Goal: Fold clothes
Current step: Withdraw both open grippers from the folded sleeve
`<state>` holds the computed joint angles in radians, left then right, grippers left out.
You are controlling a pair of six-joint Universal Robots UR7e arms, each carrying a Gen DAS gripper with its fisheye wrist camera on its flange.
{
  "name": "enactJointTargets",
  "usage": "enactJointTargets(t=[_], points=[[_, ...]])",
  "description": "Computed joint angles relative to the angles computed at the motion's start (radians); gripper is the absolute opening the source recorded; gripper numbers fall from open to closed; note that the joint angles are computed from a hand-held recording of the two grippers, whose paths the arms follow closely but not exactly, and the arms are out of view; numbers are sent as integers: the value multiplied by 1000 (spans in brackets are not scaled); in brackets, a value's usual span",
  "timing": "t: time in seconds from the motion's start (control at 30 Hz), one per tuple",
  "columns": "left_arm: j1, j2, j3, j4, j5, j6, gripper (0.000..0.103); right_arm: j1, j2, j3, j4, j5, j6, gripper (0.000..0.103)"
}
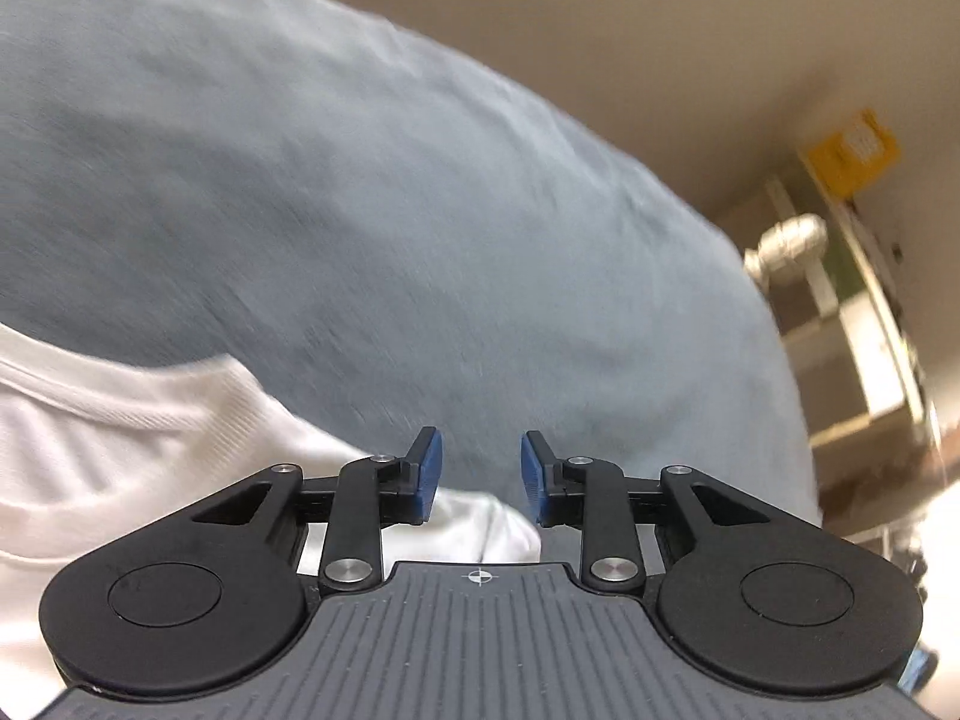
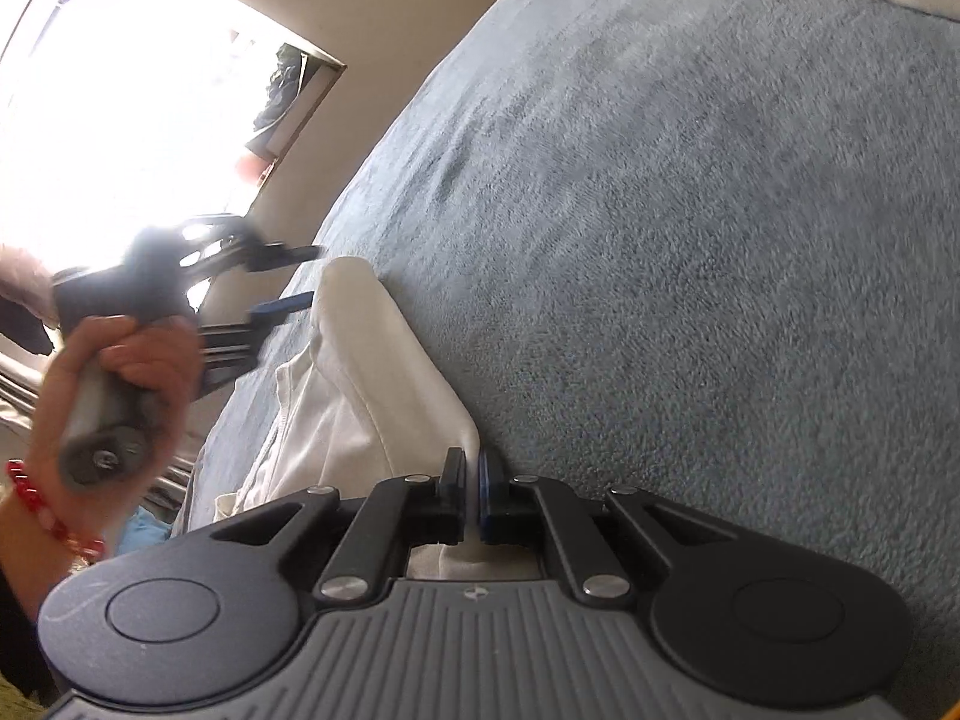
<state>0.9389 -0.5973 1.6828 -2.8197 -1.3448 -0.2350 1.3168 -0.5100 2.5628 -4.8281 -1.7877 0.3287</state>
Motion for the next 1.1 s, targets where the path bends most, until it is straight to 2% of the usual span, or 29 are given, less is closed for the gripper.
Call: enactJointTargets(t=[0.13,0.2,0.27,0.43,0.5,0.57,0.67,0.8,0.9,1.0,1.1], points=[[-1,-117,48,41,47,50,28,-25,-51,49,30,52,36,9],[-4,-216,98,77,98,122,29,10,-104,78,53,0,17,13],[-9,-327,148,123,162,207,29,43,-187,103,119,-17,-39,13],[-27,-579,281,192,370,408,40,191,-466,26,585,-141,-246,13],[-15,-659,353,180,397,471,41,241,-502,-58,757,-207,-337,13],[18,-708,430,137,384,517,41,287,-486,-133,854,-278,-428,13],[89,-722,518,46,334,518,41,288,-482,-218,1003,-269,-471,11],[188,-672,556,-81,239,538,41,285,-398,-340,1053,-396,-524,11],[227,-677,549,-60,218,531,41,274,-377,-389,1153,-465,-450,7],[277,-722,553,-55,158,519,41,296,-392,-380,1143,-454,-398,8],[307,-756,554,-64,86,509,41,298,-387,-415,1202,-448,-382,8]])
